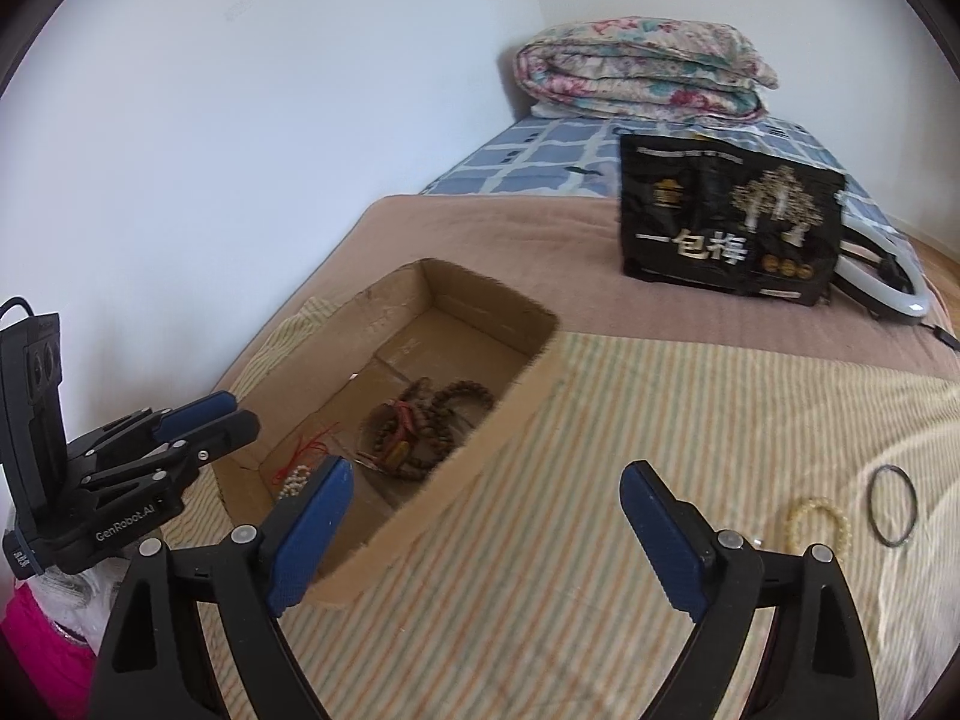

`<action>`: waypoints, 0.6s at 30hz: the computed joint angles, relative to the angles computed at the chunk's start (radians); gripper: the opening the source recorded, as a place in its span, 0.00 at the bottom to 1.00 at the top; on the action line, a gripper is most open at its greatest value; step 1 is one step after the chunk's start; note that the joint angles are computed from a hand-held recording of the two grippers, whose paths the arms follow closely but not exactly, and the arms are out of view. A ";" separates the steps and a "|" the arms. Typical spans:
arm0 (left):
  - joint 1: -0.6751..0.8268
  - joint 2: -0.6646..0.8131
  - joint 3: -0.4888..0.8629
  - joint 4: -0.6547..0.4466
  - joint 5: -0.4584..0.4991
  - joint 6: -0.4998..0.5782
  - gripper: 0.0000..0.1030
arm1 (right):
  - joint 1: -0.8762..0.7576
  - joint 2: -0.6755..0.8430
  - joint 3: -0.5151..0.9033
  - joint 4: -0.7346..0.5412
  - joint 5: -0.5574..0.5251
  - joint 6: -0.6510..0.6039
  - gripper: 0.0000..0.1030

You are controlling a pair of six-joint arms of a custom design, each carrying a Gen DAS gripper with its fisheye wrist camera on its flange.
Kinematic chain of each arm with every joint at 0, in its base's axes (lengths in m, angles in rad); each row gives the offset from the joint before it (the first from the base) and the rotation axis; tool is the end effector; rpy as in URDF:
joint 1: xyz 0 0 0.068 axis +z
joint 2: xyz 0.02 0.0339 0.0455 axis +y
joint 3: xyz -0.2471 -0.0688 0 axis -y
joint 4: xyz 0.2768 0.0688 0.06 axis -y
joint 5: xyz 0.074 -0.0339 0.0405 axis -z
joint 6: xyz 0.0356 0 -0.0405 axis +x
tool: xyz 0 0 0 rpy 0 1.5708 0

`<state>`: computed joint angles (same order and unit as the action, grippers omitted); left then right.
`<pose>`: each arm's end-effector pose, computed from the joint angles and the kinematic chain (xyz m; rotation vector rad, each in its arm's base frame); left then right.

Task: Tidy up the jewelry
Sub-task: 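Open the right tool over the box while the left tool releases the pendant inside, then move both open tools back toward the cream bead bracelet and dark bangle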

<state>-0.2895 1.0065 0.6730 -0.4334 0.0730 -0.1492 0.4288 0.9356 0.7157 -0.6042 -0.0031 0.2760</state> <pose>0.2368 -0.0733 0.2124 0.2015 2.3465 -0.3017 0.2101 0.0962 0.2301 -0.1863 2.4142 0.3309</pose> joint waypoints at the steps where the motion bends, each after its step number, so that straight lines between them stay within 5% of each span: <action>1: -0.014 -0.002 0.003 -0.003 -0.007 -0.006 0.35 | -0.012 -0.017 -0.006 -0.009 -0.004 -0.003 0.89; 18: -0.311 0.092 0.087 0.041 -0.126 -0.122 0.35 | -0.544 -0.320 -0.089 -0.248 -0.232 -0.312 0.90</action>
